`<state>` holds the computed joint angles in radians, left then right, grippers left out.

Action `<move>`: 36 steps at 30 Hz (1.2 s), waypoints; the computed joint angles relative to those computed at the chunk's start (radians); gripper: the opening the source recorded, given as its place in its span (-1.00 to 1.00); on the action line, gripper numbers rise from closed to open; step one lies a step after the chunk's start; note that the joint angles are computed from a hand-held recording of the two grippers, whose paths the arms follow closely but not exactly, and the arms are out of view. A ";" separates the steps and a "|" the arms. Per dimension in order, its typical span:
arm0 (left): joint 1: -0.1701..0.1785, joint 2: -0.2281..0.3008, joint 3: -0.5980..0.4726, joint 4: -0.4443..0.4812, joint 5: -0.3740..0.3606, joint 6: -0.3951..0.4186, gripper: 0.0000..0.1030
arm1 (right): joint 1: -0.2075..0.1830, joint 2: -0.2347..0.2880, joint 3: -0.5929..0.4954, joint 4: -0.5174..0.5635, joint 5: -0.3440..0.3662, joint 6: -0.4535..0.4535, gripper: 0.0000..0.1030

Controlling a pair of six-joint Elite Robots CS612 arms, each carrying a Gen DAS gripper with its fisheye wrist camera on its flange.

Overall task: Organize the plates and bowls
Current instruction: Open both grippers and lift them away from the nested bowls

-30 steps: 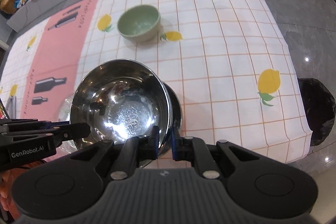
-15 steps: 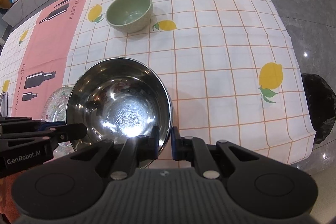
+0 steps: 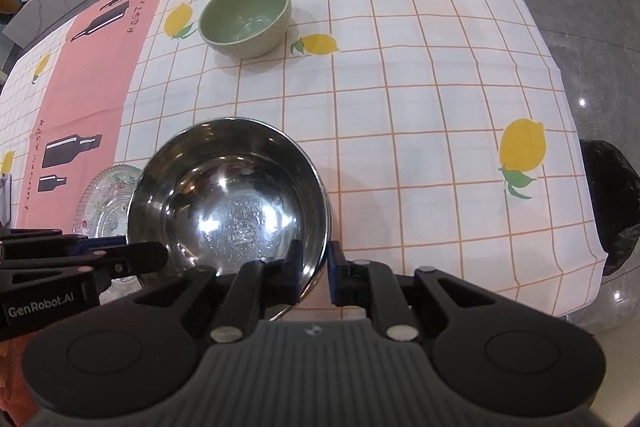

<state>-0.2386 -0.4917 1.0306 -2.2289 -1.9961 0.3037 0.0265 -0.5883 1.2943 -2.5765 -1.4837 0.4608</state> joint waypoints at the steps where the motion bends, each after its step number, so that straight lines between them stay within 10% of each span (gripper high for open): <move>1: 0.001 0.002 -0.004 0.006 -0.006 0.002 -0.62 | 0.001 0.000 -0.001 0.001 -0.002 -0.003 -0.70; 19: 0.026 0.043 -0.110 -0.045 -0.069 -0.014 -0.51 | -0.005 -0.001 -0.036 -0.065 -0.030 -0.009 -0.41; 36: 0.014 0.185 -0.380 0.050 -0.011 -0.007 -0.51 | -0.019 0.137 -0.288 0.079 -0.043 -0.016 -0.35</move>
<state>-0.2242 -0.3064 0.6508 -2.1793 -2.0069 0.2966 0.0079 -0.4512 1.0063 -2.4973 -1.5263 0.4447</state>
